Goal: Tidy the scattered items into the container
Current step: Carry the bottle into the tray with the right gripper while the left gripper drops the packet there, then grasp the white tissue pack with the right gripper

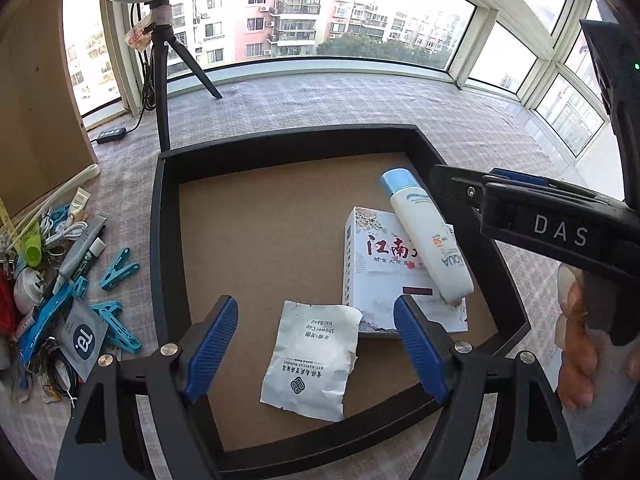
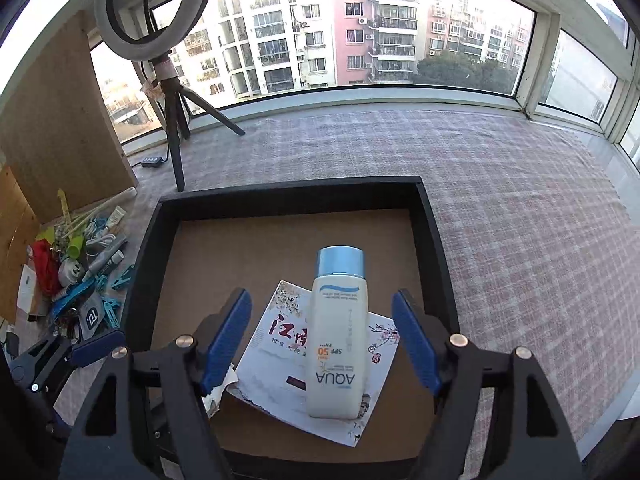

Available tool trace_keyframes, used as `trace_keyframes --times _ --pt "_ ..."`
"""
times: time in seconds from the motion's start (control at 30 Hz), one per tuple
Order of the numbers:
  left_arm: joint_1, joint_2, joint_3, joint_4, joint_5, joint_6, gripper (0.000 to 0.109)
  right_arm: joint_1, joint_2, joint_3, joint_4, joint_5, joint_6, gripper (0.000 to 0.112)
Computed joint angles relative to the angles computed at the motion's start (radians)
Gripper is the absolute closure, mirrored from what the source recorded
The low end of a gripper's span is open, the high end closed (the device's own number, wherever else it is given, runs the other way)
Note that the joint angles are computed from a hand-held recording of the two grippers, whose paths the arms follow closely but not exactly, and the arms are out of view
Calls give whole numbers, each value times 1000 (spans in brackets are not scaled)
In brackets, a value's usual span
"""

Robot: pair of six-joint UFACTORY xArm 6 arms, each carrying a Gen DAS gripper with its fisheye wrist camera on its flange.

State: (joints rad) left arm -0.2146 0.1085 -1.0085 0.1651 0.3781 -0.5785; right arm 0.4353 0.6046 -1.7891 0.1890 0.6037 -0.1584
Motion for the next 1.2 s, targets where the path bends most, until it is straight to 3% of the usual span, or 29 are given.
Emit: trace_keyframes --times 0.3,0.63,0.87,1.2 --pt "72 -107 119 43 -18 -56 30 28 45 -82 78 70 -9 40" --pt "253 -350 338 103 11 -41 30 144 59 -135 98 89 -1 40" --pt "442 -540 513 56 4 117 30 253 85 -182 141 88 8 40" --pt "734 -695 664 -137 -8 478 30 410 179 -328 113 120 29 40"
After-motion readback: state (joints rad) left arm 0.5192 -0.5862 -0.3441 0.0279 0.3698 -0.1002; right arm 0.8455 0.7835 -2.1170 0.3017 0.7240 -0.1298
